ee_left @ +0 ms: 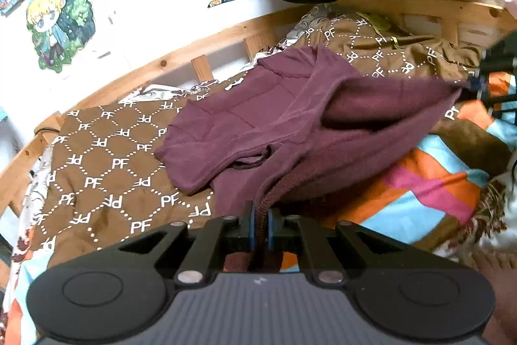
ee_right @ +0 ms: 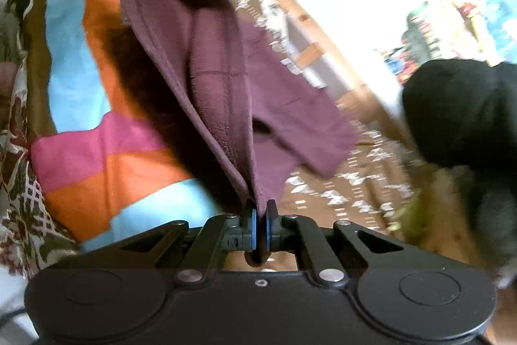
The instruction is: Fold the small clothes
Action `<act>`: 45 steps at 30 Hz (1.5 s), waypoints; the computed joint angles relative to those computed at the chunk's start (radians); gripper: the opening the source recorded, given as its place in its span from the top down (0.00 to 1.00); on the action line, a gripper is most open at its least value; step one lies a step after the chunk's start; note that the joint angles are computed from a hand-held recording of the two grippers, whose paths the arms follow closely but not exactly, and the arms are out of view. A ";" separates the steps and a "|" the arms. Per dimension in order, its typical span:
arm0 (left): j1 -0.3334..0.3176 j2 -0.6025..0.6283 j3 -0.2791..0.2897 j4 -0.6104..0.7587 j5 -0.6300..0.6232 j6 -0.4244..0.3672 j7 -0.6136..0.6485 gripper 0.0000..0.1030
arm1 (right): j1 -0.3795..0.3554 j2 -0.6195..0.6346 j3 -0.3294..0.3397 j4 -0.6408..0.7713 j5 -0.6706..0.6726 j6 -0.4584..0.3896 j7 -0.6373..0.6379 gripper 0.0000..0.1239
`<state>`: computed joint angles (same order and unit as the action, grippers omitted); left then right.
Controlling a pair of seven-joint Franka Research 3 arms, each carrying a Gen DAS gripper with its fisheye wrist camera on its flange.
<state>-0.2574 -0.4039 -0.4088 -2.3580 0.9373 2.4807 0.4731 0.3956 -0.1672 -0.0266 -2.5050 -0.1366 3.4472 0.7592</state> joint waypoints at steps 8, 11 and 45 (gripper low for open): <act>-0.069 -0.097 -0.020 -0.046 -0.096 -0.056 0.021 0.93 | 0.183 -0.209 -0.222 -0.100 -0.132 -0.064 0.056 0.97; -0.094 -0.146 -0.017 -0.059 -0.154 -0.055 0.034 0.93 | 0.193 -0.315 -0.215 -0.135 -0.082 -0.172 0.054 0.97; 0.095 0.398 0.157 0.548 -0.094 -0.045 0.163 0.92 | 0.063 0.540 -0.043 1.039 0.363 -0.582 0.212 0.97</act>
<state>-0.1625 -0.0056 -0.2514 -1.8098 0.8430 2.4360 0.6362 0.4588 0.3728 -0.0697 -1.4658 0.2261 2.8656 0.9711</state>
